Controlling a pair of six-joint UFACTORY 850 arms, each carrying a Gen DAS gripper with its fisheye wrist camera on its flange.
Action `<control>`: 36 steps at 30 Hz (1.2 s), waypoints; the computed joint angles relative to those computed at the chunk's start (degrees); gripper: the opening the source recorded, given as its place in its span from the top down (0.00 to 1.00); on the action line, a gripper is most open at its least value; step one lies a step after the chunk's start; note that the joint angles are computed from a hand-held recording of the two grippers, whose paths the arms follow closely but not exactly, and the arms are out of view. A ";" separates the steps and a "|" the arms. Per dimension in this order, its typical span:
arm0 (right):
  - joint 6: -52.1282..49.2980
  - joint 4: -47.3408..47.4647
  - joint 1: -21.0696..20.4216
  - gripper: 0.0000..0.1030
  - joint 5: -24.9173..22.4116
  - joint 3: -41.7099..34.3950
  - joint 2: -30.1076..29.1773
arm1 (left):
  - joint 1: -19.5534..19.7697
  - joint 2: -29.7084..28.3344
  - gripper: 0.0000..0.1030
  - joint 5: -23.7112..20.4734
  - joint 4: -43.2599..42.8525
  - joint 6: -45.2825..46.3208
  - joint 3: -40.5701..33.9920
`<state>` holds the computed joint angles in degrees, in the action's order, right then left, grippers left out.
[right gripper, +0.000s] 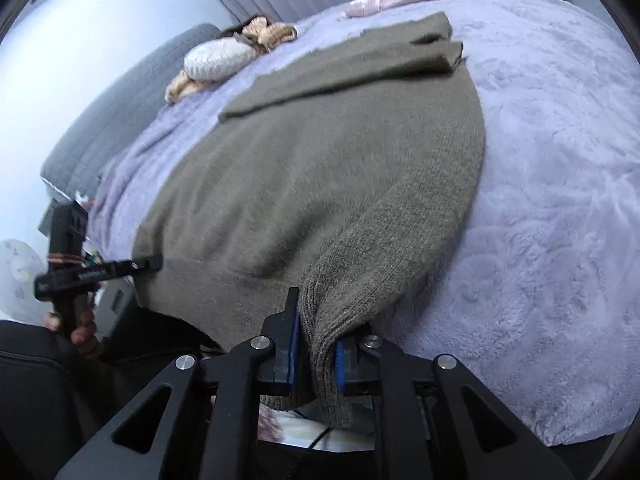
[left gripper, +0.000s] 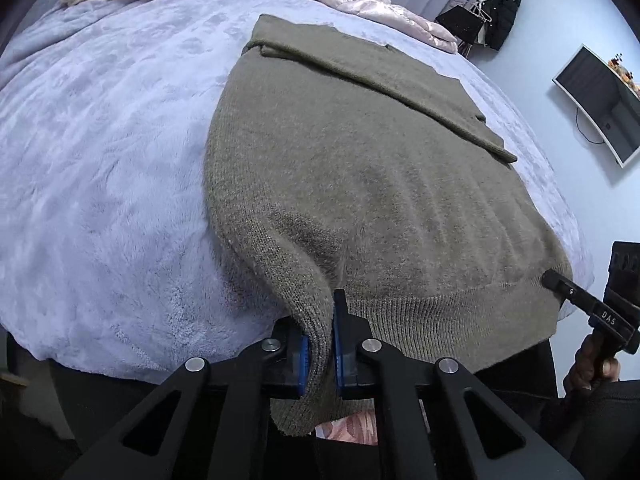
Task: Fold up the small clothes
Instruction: 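Grasp the hem with both tools and lift it toward the collar, then lift the held hem with both tools and carry it toward the collar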
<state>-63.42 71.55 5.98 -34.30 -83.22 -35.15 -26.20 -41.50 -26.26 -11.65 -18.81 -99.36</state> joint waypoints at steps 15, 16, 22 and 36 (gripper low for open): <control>-7.26 5.87 -1.26 0.87 0.61 -4.03 2.26 | 0.96 0.66 0.90 6.98 4.54 -0.08 -5.16; -7.46 6.32 -1.30 0.87 0.66 -4.71 2.03 | 0.93 0.06 0.90 6.80 5.30 -0.88 -6.25; -2.70 5.14 -1.32 0.87 3.06 -11.04 -0.67 | 2.28 -3.99 0.90 5.38 0.72 0.44 -13.58; 18.16 -14.30 0.42 0.87 6.30 -27.06 -8.23 | 3.32 -17.05 0.90 -4.22 7.28 -6.76 -37.45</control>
<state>-45.26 57.25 6.41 -28.01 -110.28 -43.38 -22.88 -58.55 -30.48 -4.36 -25.58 -136.80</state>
